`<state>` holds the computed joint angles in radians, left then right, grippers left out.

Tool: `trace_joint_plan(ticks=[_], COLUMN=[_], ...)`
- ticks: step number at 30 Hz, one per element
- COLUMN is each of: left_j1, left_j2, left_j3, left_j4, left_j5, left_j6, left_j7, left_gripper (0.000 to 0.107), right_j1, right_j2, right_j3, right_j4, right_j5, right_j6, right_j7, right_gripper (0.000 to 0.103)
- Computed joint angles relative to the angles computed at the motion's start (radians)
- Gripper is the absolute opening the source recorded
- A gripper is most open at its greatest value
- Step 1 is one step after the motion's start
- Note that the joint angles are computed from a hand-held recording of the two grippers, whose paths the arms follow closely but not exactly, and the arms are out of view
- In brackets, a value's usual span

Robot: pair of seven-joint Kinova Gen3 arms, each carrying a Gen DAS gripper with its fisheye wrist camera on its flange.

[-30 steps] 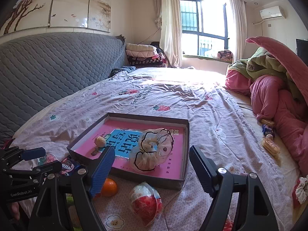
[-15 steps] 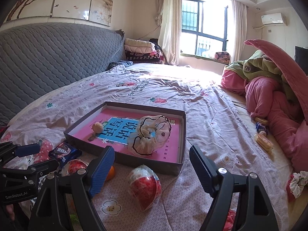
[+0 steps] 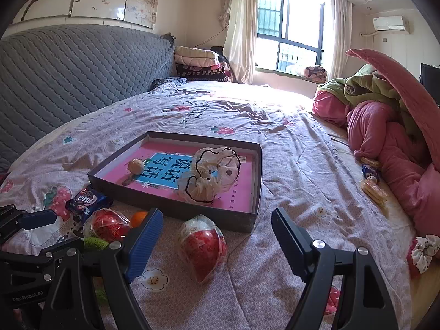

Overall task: Organize objects
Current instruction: 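Withdraw both tools from the tray back toward the remaining objects, then move the left tool to the green ring while the right tool approaches the wrapped red ball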

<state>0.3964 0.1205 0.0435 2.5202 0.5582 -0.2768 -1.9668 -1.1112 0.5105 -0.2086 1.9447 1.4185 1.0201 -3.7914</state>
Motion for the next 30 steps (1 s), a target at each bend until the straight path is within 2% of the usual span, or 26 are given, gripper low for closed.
trace_joint_plan(ticks=[15, 18, 30], left_j1=[-0.052, -0.015, -0.08], left_j2=[0.046, 0.064, 0.104], left_j3=[0.003, -0.028, 0.008], left_j4=[-0.003, -0.006, -0.007], left_j5=[-0.157, -0.146, -0.296], left_j6=[0.038, 0.034, 0.026], left_j7=[0.128, 0.117, 0.258], left_gripper=[0.065, 0.065, 0.065], right_j1=[0.01, 0.016, 0.022], right_j2=[0.007, 0.011, 0.041], right_j3=[-0.002, 0.004, 0.034], right_j4=[0.005, 0.003, -0.016], right_j5=[-0.031, -0.041, -0.072], right_j6=[-0.038, -0.057, -0.113], right_j7=[0.011, 0.017, 0.059], right_gripper=[0.081, 0.081, 0.081])
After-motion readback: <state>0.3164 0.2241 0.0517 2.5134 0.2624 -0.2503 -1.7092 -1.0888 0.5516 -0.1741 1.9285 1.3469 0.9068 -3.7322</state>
